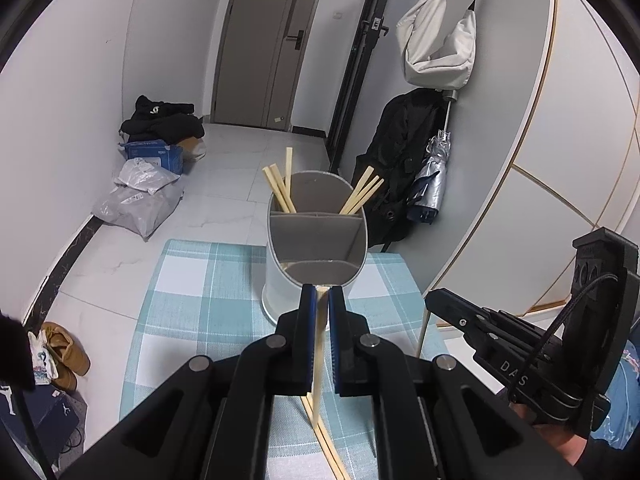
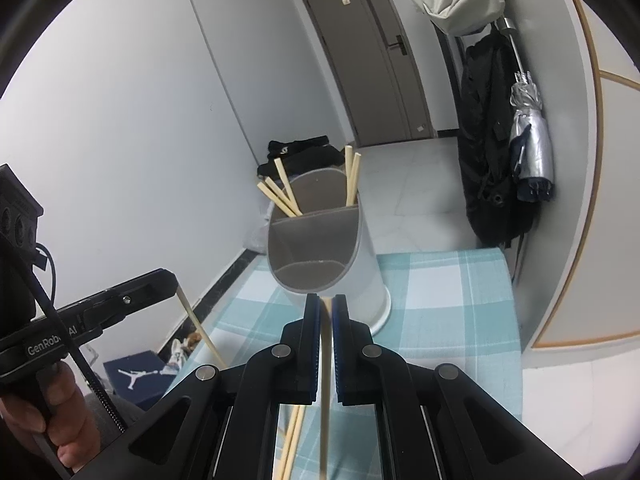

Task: Organize utensils
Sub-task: 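Carry both held chopsticks up over the utensil holder's opening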

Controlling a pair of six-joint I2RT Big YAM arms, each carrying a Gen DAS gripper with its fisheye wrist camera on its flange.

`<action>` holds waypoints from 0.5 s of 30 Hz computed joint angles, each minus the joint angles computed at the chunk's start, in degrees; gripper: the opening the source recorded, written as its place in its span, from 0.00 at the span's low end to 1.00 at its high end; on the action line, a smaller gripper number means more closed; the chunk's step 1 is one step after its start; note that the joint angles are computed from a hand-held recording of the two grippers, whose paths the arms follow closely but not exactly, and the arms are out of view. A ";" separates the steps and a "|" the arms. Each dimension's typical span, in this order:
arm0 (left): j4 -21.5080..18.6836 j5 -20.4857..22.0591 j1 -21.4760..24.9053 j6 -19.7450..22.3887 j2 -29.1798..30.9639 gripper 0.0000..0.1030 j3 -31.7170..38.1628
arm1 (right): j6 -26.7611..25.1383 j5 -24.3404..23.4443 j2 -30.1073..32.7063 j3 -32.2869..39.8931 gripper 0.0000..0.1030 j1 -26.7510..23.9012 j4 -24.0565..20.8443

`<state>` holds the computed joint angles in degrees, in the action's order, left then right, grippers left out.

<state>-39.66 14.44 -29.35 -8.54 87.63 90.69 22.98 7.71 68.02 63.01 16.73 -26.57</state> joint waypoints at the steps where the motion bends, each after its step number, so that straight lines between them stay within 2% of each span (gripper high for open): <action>1: -0.12 -0.11 -0.08 0.17 0.11 0.03 0.28 | -0.18 -0.04 0.01 0.19 0.05 -0.04 0.14; 15: -6.61 2.21 -0.67 3.86 3.46 0.03 9.71 | -2.34 -1.98 2.32 6.50 0.05 -2.05 -0.90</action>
<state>-46.27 16.65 -30.02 -4.68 91.09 100.40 20.65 5.73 70.34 69.51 14.68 -27.47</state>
